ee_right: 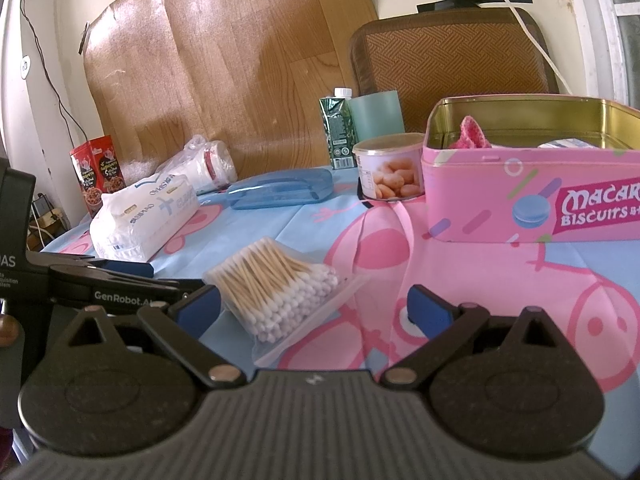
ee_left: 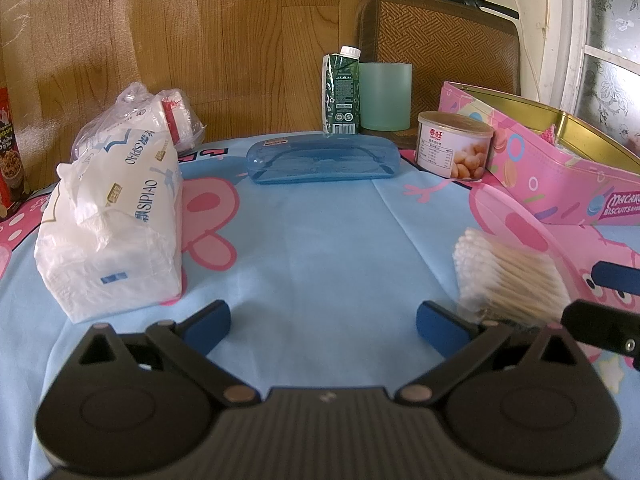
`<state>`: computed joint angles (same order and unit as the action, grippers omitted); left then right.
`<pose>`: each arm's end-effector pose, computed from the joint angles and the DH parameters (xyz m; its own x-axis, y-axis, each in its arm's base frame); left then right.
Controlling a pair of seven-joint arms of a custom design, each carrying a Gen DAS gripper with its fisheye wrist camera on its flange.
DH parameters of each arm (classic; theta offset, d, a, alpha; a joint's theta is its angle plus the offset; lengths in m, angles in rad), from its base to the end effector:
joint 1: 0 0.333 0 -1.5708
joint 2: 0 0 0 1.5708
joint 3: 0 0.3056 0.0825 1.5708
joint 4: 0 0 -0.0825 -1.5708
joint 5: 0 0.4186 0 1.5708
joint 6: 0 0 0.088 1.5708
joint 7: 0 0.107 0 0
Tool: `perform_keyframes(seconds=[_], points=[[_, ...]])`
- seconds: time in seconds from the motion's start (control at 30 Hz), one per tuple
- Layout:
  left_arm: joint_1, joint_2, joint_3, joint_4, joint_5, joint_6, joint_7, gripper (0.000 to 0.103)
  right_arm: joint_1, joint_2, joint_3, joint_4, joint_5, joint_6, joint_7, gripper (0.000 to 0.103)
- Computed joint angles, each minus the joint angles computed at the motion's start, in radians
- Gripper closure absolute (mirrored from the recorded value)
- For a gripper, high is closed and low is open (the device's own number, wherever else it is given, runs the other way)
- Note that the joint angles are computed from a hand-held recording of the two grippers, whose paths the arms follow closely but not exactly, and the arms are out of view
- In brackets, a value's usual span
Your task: Organize soft objects
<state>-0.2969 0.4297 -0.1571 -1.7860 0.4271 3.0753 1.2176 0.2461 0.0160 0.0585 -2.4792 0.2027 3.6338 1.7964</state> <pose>0.6390 -0.3339 0.3872 -0.4494 -0.8933 -0.0083 -0.5732 0.2955 -0.7643 0.5203 0.1365 0.3863 0.0386 -0.9467 -0.3197 -0.4596 0.2673 -0.8470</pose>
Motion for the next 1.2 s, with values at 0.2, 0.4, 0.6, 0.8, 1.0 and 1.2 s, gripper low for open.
perform_keyframes(seconds=[0.2,0.4,0.6,0.8,1.0,1.2], points=[[-0.001,0.000,0.001,0.001,-0.001,0.000,0.001,0.000,0.001,0.000,0.001,0.000,0.006,-0.001,-0.005,0.002],[-0.002,0.000,0.002,0.001,-0.001,-0.001,0.001,0.000,0.001,0.000,0.001,0.000,0.005,-0.001,-0.005,0.002],[-0.002,0.001,0.003,0.001,-0.001,0.000,0.001,0.000,0.001,0.000,0.001,0.001,0.006,-0.001,-0.005,0.002],[-0.003,0.001,0.004,0.002,0.000,0.000,0.000,0.000,0.001,0.000,0.001,0.001,0.007,-0.001,-0.006,0.002],[-0.004,0.002,0.005,0.002,0.002,0.000,-0.001,0.000,0.002,0.001,0.001,0.002,0.011,0.000,-0.009,0.002],[0.000,0.003,0.001,0.002,0.000,0.003,0.000,0.000,0.005,0.001,0.003,0.003,0.021,-0.003,-0.015,0.002]])
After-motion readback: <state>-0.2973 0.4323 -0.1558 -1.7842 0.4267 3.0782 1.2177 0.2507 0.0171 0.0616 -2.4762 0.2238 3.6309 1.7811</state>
